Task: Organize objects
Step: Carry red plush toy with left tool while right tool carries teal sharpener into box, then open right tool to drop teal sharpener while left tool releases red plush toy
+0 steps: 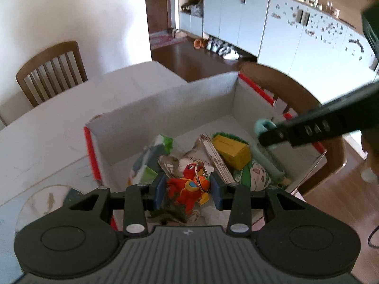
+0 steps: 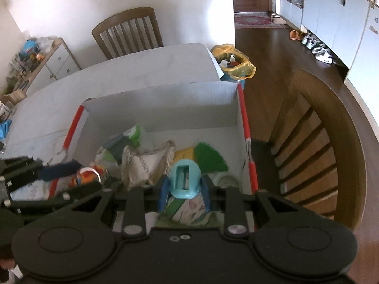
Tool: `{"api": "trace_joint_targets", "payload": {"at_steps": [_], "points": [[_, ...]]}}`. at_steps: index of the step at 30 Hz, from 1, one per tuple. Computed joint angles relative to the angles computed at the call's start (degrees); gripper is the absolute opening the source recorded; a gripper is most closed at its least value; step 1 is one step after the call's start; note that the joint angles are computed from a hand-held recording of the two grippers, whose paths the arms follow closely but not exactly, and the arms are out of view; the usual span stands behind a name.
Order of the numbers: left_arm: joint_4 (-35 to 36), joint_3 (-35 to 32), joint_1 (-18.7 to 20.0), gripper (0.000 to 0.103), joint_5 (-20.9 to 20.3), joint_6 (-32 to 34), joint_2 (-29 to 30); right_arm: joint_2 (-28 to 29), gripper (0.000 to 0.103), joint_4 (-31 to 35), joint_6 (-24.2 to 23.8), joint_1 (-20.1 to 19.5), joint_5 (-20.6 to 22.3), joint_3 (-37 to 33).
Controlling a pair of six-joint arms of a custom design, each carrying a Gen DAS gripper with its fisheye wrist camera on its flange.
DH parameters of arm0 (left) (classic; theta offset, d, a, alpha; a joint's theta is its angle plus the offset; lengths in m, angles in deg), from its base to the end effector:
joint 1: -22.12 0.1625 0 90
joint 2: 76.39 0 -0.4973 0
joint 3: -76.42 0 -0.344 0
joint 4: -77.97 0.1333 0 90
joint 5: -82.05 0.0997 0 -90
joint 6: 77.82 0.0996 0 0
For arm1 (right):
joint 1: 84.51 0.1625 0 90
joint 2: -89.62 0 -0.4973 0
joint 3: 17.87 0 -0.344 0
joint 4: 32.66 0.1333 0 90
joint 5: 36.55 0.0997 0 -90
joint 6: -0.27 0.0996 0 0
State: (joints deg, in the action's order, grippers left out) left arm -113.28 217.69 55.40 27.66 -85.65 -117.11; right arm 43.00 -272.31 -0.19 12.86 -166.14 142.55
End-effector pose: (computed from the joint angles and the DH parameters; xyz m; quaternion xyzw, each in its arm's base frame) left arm -0.2416 -0.3874 0.0690 0.3923 0.8675 -0.1682 0.2554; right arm 0.1114 -0.3168 0.2054 -0.0429 -0.9003 0.3085 0.3042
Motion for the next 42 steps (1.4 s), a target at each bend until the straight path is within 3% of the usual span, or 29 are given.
{"api": "trace_joint_targets", "payload": {"at_steps": [7,18,22,33,37,42], "points": [[3.5,-2.1,1.1,0.039,0.7,-1.0,2.3,0.5,0.028,2.9,-5.3,-3.8,0.4,-4.5],[6.2,-3.6,3.1,0.039,-0.1,-1.3,4.1,1.1,0.028,10.7,-9.3,-7.5,0.0,-10.3],[6.2,-3.8,3.5,0.039,-0.6,-1.0,4.4,1.9,0.028,10.0,-9.6,-7.4,-0.5,-10.5],[5.4,-3.9,3.8,0.040,-1.9,0.1,4.9,0.8,0.040,9.0,-9.1,-7.0,0.4,-8.7],[2.3,-2.3,3.1,0.055,-1.9,0.1,5.3,0.6,0.042,6.3,-9.1,-6.2,0.5,-6.9],[-1.2,-0.1,1.8,0.055,-1.8,0.0,4.6,0.6,0.044,2.7,-8.3,-3.7,0.7,-4.3]]}}
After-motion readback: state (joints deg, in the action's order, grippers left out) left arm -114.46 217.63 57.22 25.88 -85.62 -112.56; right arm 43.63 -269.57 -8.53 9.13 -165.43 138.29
